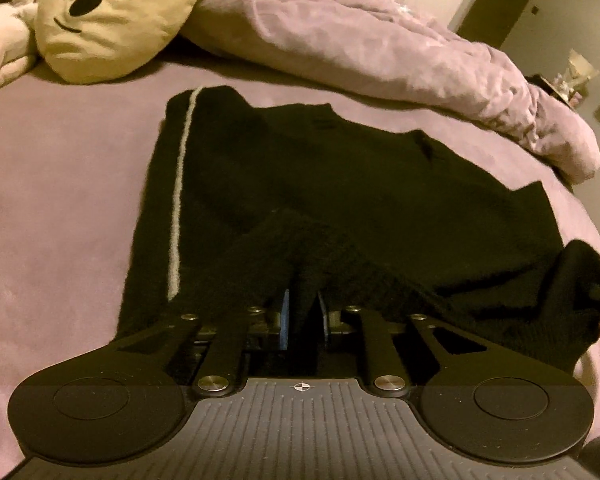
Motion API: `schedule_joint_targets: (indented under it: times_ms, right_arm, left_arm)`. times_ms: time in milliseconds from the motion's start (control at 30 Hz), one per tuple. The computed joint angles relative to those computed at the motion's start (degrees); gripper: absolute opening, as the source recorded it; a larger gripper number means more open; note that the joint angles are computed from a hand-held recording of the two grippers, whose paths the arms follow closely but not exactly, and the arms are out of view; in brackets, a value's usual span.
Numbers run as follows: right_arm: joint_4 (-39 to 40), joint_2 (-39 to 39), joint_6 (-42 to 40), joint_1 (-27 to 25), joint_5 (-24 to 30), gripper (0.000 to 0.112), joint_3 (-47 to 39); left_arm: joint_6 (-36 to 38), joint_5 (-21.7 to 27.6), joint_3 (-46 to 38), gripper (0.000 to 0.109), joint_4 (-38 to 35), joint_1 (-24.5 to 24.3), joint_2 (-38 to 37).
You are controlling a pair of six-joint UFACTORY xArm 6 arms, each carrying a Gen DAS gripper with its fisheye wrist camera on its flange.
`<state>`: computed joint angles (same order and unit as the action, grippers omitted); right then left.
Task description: Fold small clothes
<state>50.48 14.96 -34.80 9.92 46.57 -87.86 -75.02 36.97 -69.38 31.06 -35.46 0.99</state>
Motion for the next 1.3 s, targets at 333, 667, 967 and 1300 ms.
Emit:
schedule_joint_targets:
  times_ms: [333,667,967,1300]
  right_arm:
    - [0.12,1.27,0.87,1.25,0.82,0.011,-0.77]
    - [13.66,0.22,-0.43,-0.74,3.3,0.008,-3.0]
    - [14.96,10.94,7.17,2.73,-4.19,0.008,-19.03]
    - [-14.88,33.06,28.82,8.18,-10.73,0.012,-47.88]
  left_arm:
    - [1.79,0.79,-1.73,0.008,-0.81,0.0,1.43]
    - [-13.93,-0.37,1.84,0.006,14.03,0.15,-6.44]
    - [-24.86,6.14,-1.05,0.006,24.15,2.44,-7.96]
    - [-27.42,13.25,-6.95,0.011,26.13,5.88,-0.24]
